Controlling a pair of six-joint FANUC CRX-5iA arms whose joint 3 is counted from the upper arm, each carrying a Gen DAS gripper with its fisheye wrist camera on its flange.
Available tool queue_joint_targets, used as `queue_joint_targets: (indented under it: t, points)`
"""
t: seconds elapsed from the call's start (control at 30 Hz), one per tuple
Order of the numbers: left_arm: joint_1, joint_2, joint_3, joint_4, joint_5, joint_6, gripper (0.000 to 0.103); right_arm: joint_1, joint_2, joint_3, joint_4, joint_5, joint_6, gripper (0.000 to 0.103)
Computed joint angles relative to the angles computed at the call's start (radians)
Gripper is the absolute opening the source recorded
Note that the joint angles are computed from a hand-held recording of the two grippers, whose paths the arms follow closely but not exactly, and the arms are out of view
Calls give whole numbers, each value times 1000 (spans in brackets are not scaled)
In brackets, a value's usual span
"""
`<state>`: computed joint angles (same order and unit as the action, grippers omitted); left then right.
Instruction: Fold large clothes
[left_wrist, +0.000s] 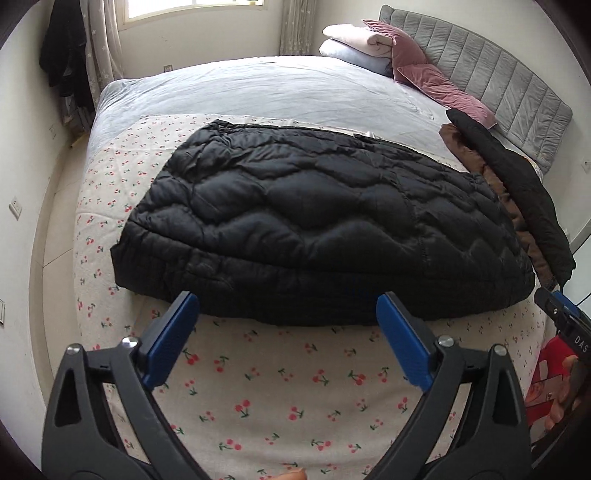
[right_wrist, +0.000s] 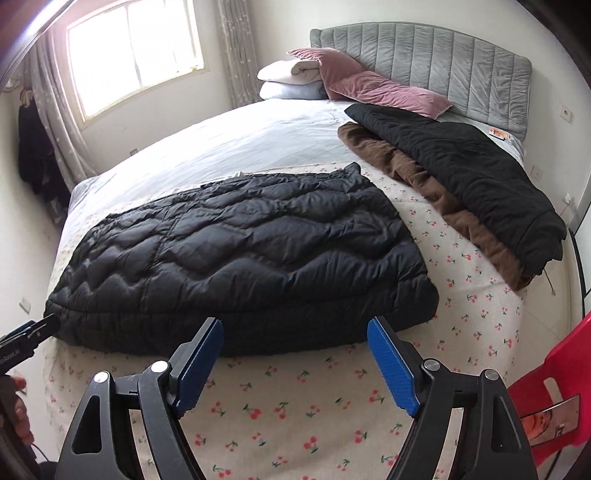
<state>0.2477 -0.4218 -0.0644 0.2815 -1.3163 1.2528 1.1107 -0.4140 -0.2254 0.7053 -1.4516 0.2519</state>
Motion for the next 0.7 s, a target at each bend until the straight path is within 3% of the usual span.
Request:
queue_joint_targets:
  t: [0.17,0.37,0.7]
  points:
    - [-142,-39,-9,-163,7,110,98,108,25,-35,15,-48,-93,85]
    - [-202,-60,-51,-216,15,169,98,119,80,-36,-23,-61,-66,85]
    - [-228,-70,-84,-217,9,164,98,110,93,-47,-20,-69,-73,85]
